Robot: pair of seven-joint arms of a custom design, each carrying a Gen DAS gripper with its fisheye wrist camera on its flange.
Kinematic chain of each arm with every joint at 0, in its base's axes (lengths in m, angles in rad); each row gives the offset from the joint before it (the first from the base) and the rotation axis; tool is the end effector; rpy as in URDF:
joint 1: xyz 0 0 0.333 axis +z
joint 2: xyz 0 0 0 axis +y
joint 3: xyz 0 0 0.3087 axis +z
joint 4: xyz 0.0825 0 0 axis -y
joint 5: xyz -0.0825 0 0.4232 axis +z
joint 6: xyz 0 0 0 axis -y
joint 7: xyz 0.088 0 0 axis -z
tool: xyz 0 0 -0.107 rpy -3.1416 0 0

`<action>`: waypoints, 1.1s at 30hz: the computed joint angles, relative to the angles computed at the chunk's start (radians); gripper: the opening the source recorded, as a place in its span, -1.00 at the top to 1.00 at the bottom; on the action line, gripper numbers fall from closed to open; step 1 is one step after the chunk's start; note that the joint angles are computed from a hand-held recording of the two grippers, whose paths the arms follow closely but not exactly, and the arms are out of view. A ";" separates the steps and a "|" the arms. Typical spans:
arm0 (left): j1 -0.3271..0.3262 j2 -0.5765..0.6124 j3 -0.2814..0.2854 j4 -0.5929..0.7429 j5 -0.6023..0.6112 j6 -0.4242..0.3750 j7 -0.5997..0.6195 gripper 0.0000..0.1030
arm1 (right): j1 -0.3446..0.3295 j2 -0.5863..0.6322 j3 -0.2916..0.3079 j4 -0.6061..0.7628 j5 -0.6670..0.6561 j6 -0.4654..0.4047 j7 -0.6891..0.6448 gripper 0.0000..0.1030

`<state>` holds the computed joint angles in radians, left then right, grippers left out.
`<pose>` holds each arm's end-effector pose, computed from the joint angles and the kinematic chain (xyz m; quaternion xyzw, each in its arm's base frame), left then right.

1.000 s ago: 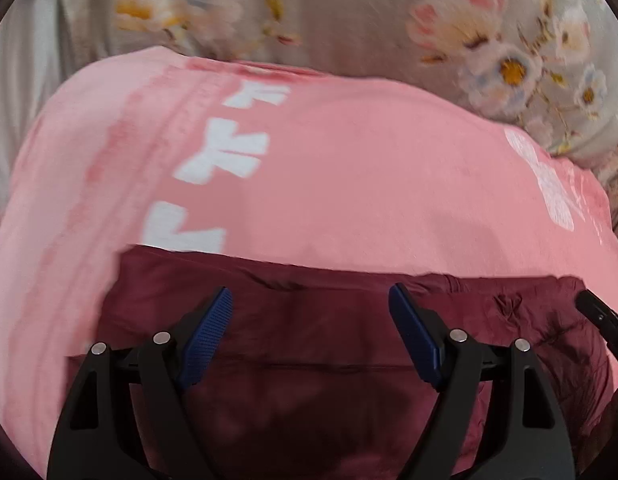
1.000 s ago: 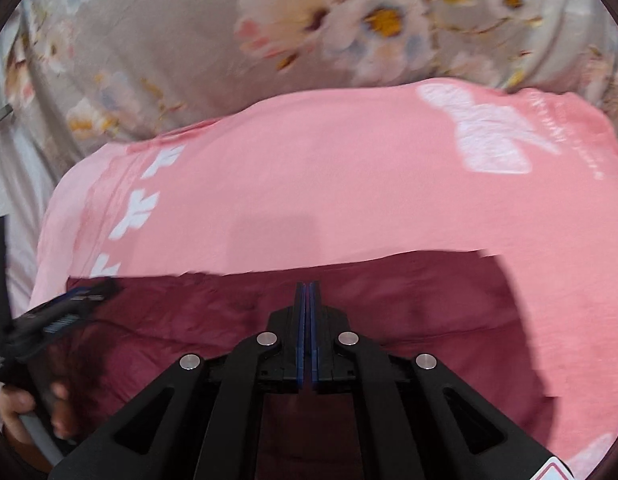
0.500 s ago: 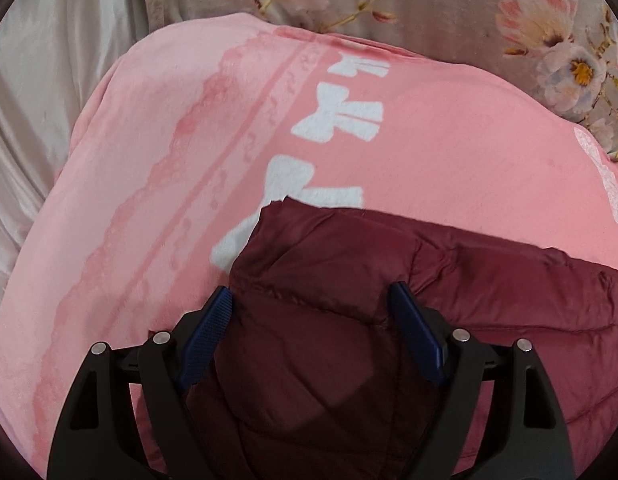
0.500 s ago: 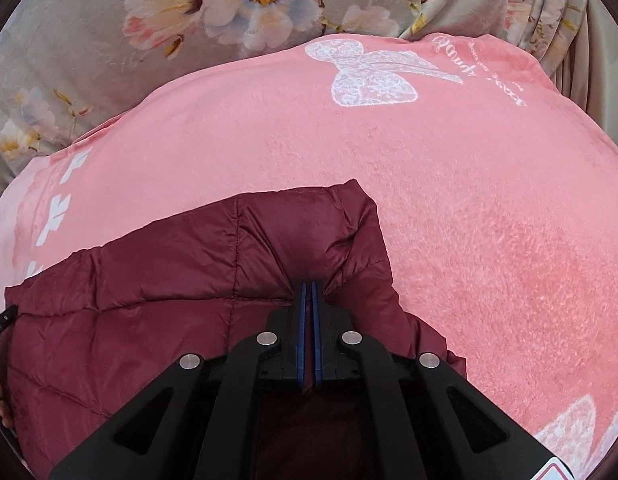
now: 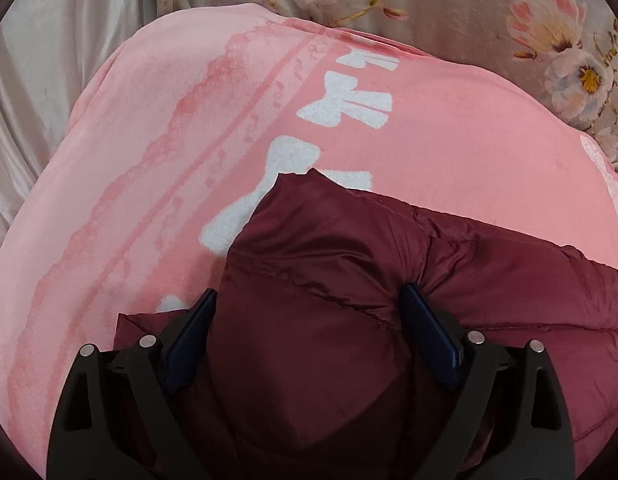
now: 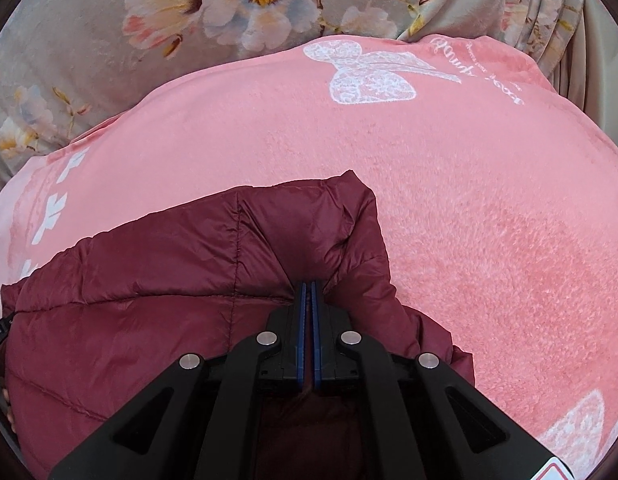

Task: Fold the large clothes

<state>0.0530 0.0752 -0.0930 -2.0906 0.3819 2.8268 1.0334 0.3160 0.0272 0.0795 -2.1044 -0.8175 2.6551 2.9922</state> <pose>0.6340 -0.0434 0.4326 -0.7215 0.6043 -0.2278 0.2497 0.5627 0.2566 0.4281 -0.5189 0.7756 -0.2382 0.2691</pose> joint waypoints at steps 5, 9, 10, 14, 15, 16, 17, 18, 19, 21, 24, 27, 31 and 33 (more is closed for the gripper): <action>0.011 0.003 -0.010 -0.002 -0.091 0.011 0.062 -0.77 | -0.009 -0.012 -0.006 -0.022 0.000 0.050 0.025 0.98; -0.001 -0.064 0.001 -0.050 -0.005 0.018 -0.006 -0.67 | 0.020 -0.077 0.028 -0.037 -0.064 -0.012 0.065 0.75; -0.005 -0.111 -0.001 -0.095 -0.052 0.046 0.026 -0.67 | 0.026 -0.091 0.037 -0.044 -0.074 0.002 0.057 0.75; -0.098 -0.268 0.029 -0.232 -0.238 0.099 0.195 -0.67 | 0.078 -0.095 0.082 -0.030 -0.026 0.047 -0.063 0.75; -0.131 -0.306 0.036 -0.265 -0.252 0.101 0.224 -0.67 | 0.091 -0.084 0.089 -0.021 -0.010 0.060 -0.090 0.75; -0.146 -0.326 0.032 -0.280 -0.239 0.095 0.223 -0.67 | 0.104 -0.069 0.097 -0.009 0.005 0.072 -0.110 0.75; -0.160 -0.345 0.024 -0.299 -0.222 0.086 0.218 -0.67 | 0.114 -0.055 0.100 0.000 0.018 0.088 -0.125 0.75; -0.179 -0.354 0.027 -0.309 -0.218 0.076 0.222 -0.67 | 0.124 -0.040 0.102 0.009 0.034 0.097 -0.144 0.75; -0.196 -0.360 0.025 -0.322 -0.213 0.066 0.221 -0.67 | 0.136 -0.022 0.106 0.024 0.046 0.090 -0.164 0.75; -0.197 -0.361 0.011 -0.335 -0.184 0.046 0.185 -0.67 | 0.157 0.002 0.108 0.042 0.047 0.069 -0.179 0.75; -0.204 -0.352 0.014 -0.355 -0.175 0.039 0.159 -0.67 | 0.178 0.016 0.101 0.044 0.021 0.051 -0.160 0.75; -0.144 -0.358 -0.042 -0.377 -0.036 0.063 0.057 -0.69 | 0.191 0.021 0.095 0.039 -0.021 0.037 -0.137 0.75; -0.063 -0.357 -0.114 -0.389 0.171 0.092 -0.125 -0.70 | 0.207 0.036 0.091 0.049 -0.088 0.001 -0.089 0.75; -0.052 -0.352 -0.121 -0.386 0.241 0.090 -0.185 -0.70 | 0.214 0.041 0.089 0.050 -0.124 -0.009 -0.064 0.75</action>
<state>0.0008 -0.2768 -0.2141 -2.4766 0.6231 2.9169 0.8488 0.5297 0.0683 0.1686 -2.0540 -0.9415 2.6460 2.9287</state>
